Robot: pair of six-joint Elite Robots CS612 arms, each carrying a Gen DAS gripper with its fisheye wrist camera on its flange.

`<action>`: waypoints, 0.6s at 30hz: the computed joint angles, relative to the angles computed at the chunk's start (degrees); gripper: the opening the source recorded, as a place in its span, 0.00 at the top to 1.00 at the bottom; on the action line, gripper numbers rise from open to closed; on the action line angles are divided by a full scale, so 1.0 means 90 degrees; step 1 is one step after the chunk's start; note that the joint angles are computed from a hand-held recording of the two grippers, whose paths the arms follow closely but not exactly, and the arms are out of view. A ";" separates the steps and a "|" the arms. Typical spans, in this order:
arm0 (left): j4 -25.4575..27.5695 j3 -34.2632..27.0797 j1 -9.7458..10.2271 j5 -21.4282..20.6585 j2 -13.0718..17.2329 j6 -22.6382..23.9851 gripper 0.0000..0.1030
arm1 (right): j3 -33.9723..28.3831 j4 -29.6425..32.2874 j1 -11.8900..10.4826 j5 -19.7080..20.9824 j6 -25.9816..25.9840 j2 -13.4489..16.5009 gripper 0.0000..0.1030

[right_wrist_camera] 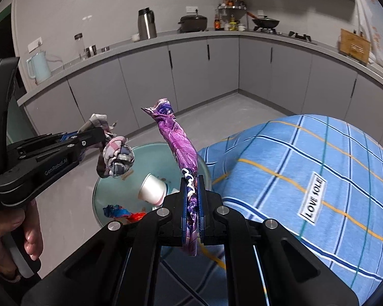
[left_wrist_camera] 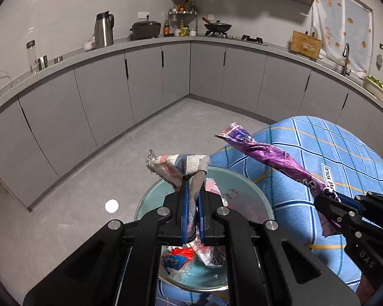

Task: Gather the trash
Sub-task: 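Open both tools to drop the cloth and wrapper into the bucket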

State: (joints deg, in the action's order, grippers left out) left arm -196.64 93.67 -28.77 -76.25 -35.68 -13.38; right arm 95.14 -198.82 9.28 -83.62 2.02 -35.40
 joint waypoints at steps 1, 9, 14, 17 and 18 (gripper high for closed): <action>0.0024 -0.0008 0.0017 -0.0007 0.0012 -0.0014 0.94 | -0.0037 0.0044 0.0007 0.0009 -0.0020 0.0014 0.93; 0.0241 -0.0123 0.0096 -0.0124 0.0118 -0.0142 0.93 | -0.0328 0.0378 0.0085 -0.0012 -0.0212 0.0150 0.90; 0.0336 -0.0159 0.0101 -0.0023 0.0162 -0.0230 0.63 | -0.0412 0.0396 0.0045 0.0156 -0.0142 0.0240 0.62; 0.0214 -0.0108 0.0098 0.0071 0.0154 -0.0240 0.51 | -0.0394 0.0340 -0.0002 0.0247 -0.0012 0.0261 0.59; 0.0220 -0.0096 0.0094 0.0105 0.0145 -0.0235 0.47 | -0.0360 0.0261 -0.0023 0.0229 0.0075 0.0256 0.57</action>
